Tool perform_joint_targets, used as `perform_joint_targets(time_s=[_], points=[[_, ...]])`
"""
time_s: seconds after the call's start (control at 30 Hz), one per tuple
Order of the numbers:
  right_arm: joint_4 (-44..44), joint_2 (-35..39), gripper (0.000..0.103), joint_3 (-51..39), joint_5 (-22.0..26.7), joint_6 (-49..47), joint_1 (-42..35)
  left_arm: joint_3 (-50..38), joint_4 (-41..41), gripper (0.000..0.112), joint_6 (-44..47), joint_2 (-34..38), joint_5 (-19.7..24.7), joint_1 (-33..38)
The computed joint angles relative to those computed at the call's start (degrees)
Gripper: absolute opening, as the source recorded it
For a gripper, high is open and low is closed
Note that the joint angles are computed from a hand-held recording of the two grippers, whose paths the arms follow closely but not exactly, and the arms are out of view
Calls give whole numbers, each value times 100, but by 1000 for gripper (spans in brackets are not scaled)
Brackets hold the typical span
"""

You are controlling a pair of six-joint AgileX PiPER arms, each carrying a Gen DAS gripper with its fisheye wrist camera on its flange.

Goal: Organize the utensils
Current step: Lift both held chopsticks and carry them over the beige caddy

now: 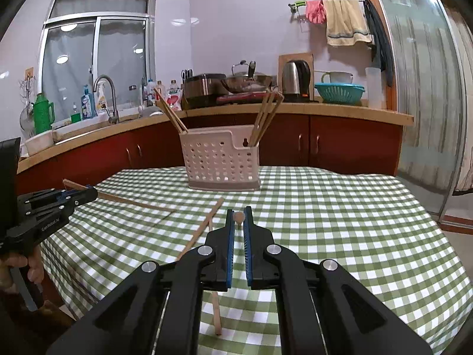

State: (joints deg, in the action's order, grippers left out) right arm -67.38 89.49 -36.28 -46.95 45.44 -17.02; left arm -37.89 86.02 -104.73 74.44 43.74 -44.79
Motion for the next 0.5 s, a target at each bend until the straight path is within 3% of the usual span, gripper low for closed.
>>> perform_joint_targets(time_s=[0.13, 0.5], points=[[-121, -127, 7, -65, -19, 239, -22, -127, -151, 6, 284, -231, -16, 72], [-234, -256, 7, -360, 100, 687, 109, -468, -849, 6, 1181, -455, -931, 907]])
